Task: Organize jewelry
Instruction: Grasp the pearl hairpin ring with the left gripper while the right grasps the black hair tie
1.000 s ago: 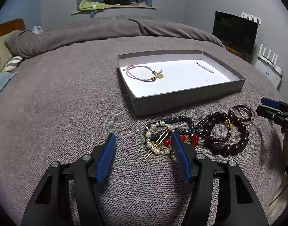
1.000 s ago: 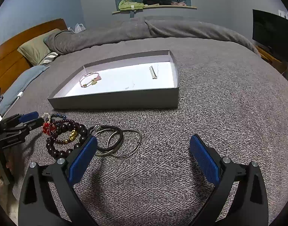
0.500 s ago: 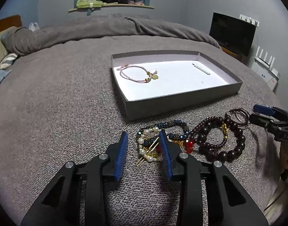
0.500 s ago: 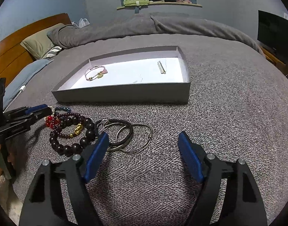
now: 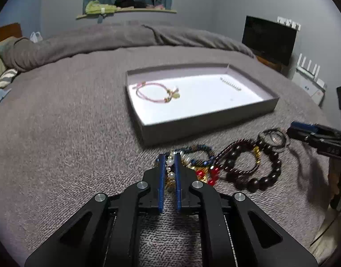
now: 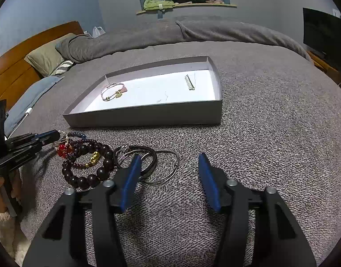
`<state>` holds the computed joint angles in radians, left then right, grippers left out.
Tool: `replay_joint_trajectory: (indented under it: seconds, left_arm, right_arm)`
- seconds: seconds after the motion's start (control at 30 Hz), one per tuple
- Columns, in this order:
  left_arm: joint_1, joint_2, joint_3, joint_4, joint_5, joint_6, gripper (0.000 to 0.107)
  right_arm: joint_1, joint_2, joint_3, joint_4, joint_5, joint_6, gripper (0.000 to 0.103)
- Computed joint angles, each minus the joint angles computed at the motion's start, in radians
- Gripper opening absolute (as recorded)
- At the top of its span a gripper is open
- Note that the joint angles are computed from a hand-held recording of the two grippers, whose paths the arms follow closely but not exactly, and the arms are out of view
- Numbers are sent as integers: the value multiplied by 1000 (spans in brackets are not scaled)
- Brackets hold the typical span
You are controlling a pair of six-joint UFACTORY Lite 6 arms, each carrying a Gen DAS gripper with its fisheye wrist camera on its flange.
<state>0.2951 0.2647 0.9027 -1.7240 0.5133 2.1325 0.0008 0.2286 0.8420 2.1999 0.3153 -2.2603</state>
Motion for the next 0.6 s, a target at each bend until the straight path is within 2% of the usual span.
replay_joint_trajectory:
  seconds: [0.3,0.43,0.53,0.6]
  left_arm:
    - [42,-47,-24,-30,67,11,8]
    - [50,-50,-22,-45,71,13,8]
    - [41,-42,-16,-41,61,7,8]
    - [28,-39,-17,-47,49,14,8]
  right_arm:
    - [2,-5,-4,7,0,-10,46]
    - [11,-11,-11,12,19,-20,45]
    - [46,0,0,85,1,-92,43]
    - [70,18,20,113,-17,-119,38]
